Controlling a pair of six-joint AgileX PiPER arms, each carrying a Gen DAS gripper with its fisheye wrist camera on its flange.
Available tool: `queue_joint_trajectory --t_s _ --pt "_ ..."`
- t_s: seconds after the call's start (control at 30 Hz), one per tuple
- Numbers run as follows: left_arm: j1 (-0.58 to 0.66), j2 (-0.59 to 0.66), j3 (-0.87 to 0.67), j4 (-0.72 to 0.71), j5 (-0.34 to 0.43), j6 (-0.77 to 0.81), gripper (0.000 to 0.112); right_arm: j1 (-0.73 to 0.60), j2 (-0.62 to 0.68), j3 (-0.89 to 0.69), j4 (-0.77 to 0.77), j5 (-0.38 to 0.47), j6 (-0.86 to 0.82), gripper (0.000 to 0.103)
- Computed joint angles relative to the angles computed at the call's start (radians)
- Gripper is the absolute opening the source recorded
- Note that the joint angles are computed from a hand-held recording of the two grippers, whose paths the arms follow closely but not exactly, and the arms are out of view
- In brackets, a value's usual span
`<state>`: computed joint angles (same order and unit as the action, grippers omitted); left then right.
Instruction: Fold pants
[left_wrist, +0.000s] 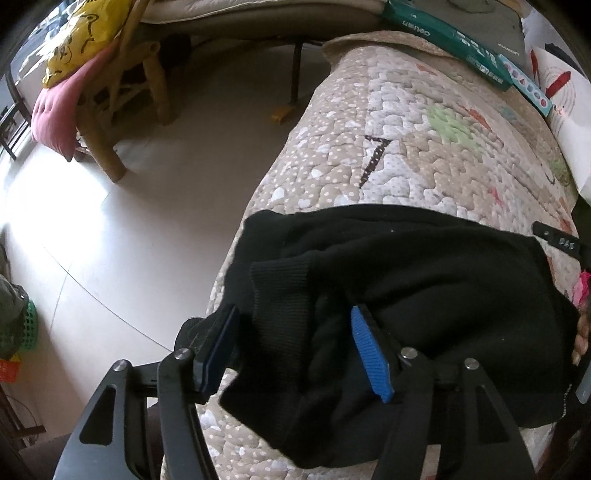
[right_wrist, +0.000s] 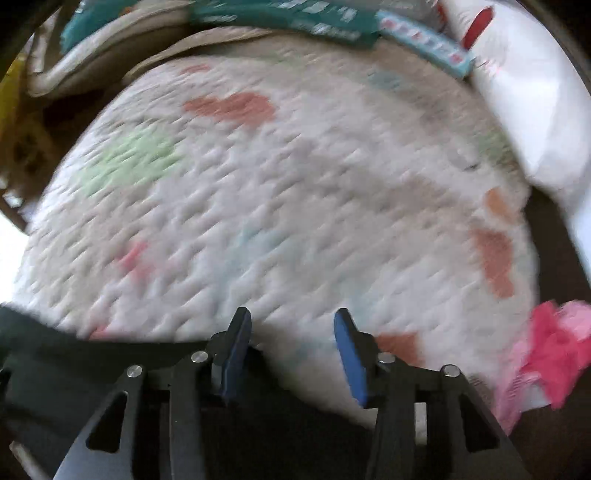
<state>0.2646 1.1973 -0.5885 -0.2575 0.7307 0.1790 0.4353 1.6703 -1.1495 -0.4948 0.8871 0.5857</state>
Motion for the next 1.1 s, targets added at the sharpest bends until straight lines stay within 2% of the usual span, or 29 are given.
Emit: queue_joint_trajectory --t_s 0.07,0.13,0.23,0.27,0.33,0.47,0.57,0.73,0.87,0.97,1.1 --pt "0.108 -0.013 -0.011 -0.074 0.031 0.085 0.061 -0.018 -0.036 0.004 0.001 -0.001 0.014 0.051" --pt "0.227 -0.036 -0.011 -0.114 0.024 0.118 0.061 -0.040 -0.127 0.048 0.052 -0.037 -0.009 0.053" --pt "0.442 -0.042 -0.009 -0.211 0.033 0.211 0.061 -0.037 -0.247 0.111 0.156 -0.073 -0.117 0.056" --pt "0.510 -0.039 -0.006 -0.239 0.042 0.242 0.061 -0.025 -0.250 0.106 0.178 -0.077 -0.141 0.056" --pt "0.636 -0.034 0.009 -0.300 0.078 0.325 0.061 0.018 -0.276 0.107 0.275 -0.087 -0.235 0.059" --pt "0.851 -0.032 0.078 -0.406 0.215 0.510 0.061 0.114 -0.231 0.075 0.486 -0.112 -0.399 0.061" --pt "0.873 0.001 0.115 -0.443 0.284 0.580 0.061 0.203 -0.140 0.010 0.623 -0.109 -0.506 0.062" --pt "0.855 0.050 0.164 -0.552 0.360 0.689 0.061 0.345 0.094 -0.223 0.640 -0.029 -0.573 0.062" --pt "0.789 0.087 0.182 -0.612 0.326 0.698 0.061 0.380 0.258 -0.421 0.637 0.063 -0.619 0.066" --pt "0.721 0.131 0.191 -0.615 0.256 0.656 0.061 0.404 0.402 -0.602 0.597 0.160 -0.626 0.066" --pt "0.687 0.129 0.202 -0.645 0.213 0.638 0.068 0.430 0.552 -0.793 0.567 0.267 -0.650 0.066"
